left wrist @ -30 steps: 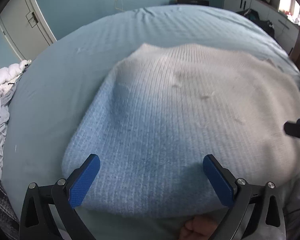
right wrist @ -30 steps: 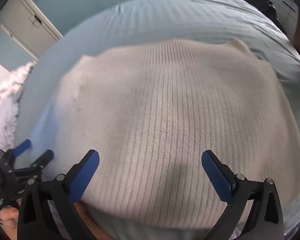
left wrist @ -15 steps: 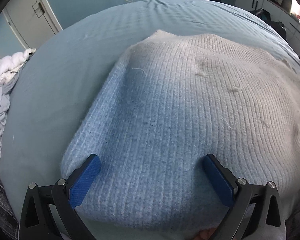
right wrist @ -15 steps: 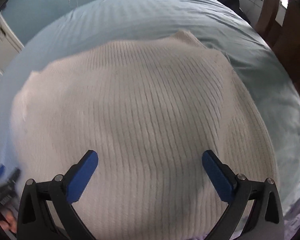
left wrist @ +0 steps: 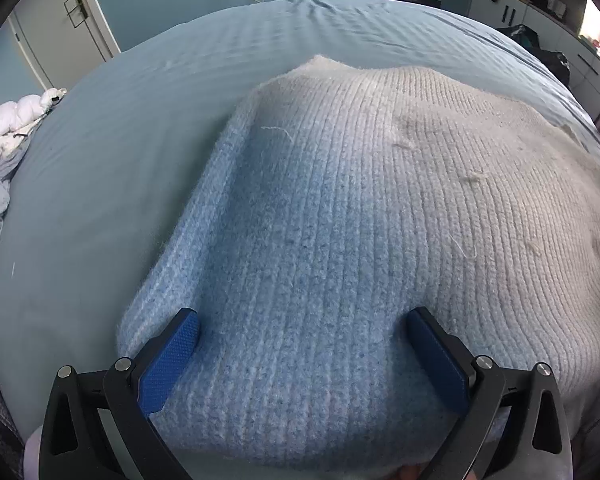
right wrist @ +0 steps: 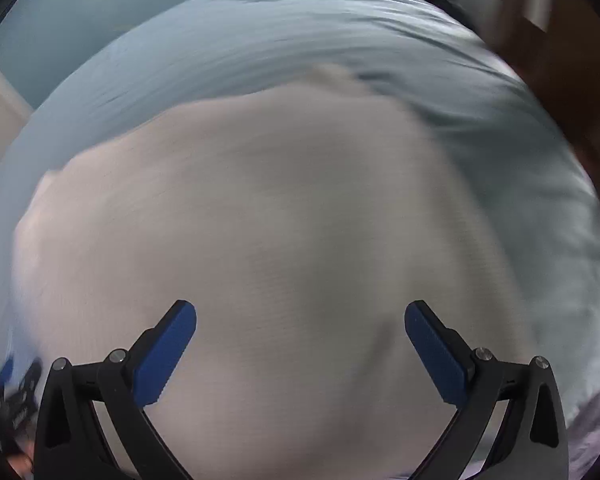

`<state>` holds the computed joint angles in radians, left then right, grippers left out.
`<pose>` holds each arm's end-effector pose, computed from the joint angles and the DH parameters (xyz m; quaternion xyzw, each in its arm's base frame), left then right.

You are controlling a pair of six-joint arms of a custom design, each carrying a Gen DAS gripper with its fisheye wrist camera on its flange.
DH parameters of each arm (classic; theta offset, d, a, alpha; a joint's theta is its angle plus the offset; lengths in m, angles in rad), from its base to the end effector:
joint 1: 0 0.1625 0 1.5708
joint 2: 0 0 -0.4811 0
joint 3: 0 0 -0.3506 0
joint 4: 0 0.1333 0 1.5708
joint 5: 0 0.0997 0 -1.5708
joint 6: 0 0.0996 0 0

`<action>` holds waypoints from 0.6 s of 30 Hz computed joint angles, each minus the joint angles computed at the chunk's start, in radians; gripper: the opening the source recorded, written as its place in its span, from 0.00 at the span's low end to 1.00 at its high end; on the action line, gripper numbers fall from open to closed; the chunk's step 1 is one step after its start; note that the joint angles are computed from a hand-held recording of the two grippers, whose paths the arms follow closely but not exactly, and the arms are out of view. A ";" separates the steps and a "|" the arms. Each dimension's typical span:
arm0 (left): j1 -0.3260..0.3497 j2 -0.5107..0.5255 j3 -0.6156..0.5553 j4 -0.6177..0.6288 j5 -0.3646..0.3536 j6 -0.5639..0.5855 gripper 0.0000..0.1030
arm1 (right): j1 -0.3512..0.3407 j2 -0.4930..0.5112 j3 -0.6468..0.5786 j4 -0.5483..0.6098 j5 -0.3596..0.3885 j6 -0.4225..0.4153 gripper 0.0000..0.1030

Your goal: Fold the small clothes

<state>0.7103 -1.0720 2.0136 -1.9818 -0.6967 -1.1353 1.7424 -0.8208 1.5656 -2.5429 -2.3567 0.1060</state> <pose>-0.2349 -0.4786 0.1959 -0.0098 0.8813 -0.2145 0.4210 0.1812 -0.6777 0.2308 -0.0133 -0.9188 0.1564 0.3623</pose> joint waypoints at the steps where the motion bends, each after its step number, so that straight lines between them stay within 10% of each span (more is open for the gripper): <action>1: 0.001 0.000 0.002 -0.004 0.001 0.002 1.00 | -0.018 -0.012 -0.017 0.037 -0.005 0.014 0.99; 7: -0.016 -0.016 0.010 0.009 -0.003 -0.008 1.00 | -0.159 -0.064 -0.191 0.493 0.190 0.060 0.97; 11: -0.013 -0.017 0.012 0.001 -0.003 0.001 1.00 | -0.220 -0.131 -0.167 0.576 0.393 0.032 0.45; 14: -0.012 -0.015 0.011 0.002 -0.001 0.001 1.00 | -0.201 -0.145 -0.124 0.533 0.348 -0.012 0.13; 18: -0.011 -0.018 0.015 -0.010 -0.001 0.014 1.00 | -0.161 -0.187 -0.035 0.371 0.235 0.012 0.06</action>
<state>0.6997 -1.0902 2.0281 -1.9919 -0.6974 -1.1213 1.5818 -1.0078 1.5305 -2.1717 -2.1220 0.1184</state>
